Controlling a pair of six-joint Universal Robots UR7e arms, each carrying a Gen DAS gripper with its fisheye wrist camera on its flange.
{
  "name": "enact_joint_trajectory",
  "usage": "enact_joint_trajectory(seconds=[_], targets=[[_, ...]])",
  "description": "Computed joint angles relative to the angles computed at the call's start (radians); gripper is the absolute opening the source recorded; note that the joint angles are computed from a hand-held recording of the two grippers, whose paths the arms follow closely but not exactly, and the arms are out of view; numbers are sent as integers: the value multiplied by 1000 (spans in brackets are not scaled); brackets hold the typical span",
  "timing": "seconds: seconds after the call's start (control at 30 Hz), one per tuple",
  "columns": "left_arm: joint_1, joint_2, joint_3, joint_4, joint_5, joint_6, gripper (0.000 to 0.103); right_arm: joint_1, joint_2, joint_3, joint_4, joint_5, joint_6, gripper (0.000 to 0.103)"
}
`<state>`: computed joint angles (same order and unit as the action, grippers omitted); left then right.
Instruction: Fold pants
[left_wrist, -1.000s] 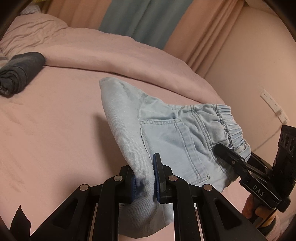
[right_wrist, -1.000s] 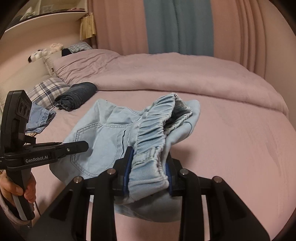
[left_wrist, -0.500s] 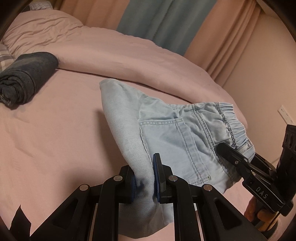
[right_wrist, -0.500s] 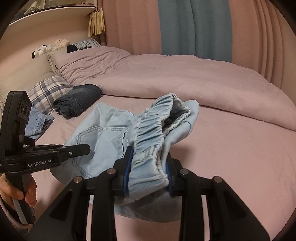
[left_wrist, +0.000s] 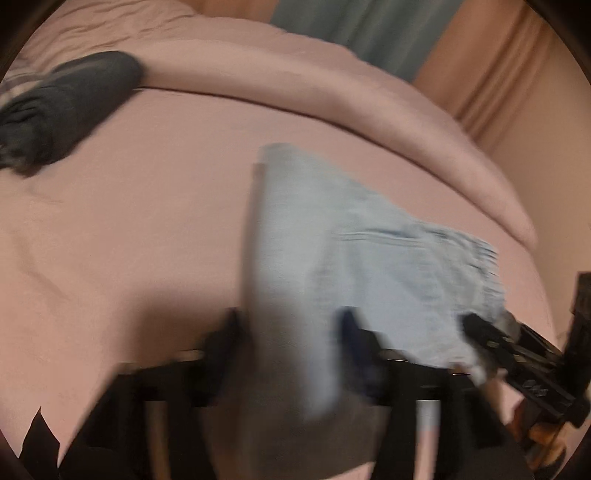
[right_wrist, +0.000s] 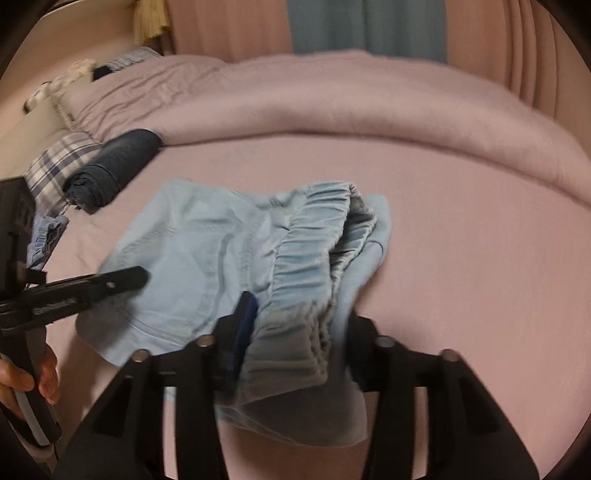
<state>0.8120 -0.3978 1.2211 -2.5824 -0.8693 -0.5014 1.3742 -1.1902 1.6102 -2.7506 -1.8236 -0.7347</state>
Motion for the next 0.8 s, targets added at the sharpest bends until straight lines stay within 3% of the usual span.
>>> enact_joint_trajectory(seconds=[0.03, 0.13, 0.2, 0.3, 0.37, 0.43, 0.5, 0.53, 0.57, 0.63, 0.7, 0.8], targets=[[-9, -11, 20, -5, 46, -18, 85, -6, 1, -14, 31, -6, 29, 63], [-46, -36, 85, -99, 122, 38, 86, -19, -22, -18, 57, -8, 101, 89], [-86, -31, 107, -166, 218, 107, 86, -20, -52, 11, 23, 21, 104, 88], [-117, -26, 134, -345, 203, 238, 88, 6, -79, 80, -173, 16, 32, 89], [-114, -16, 109, -327, 151, 255, 94, 12, -100, 98, -203, 70, 12, 90], [-101, -9, 78, -218, 93, 211, 94, 3, -121, 92, -105, 168, -18, 83], [-81, 13, 23, -36, 65, 135, 94, -2, -123, 68, 32, 203, -29, 51], [-68, 24, -6, 59, 42, 92, 94, 0, -108, 53, 87, 168, -31, 45], [-50, 33, -19, 112, 2, 58, 94, 5, -89, 44, 100, 117, -34, 45], [-39, 26, -3, 94, -21, 33, 97, 0, -50, 32, 103, 27, -31, 45], [-38, 18, -6, 118, -29, 18, 97, -3, -52, 44, 85, 39, -67, 46], [-52, -4, 17, 137, -7, -6, 97, 14, -47, 32, 98, -3, -70, 47]])
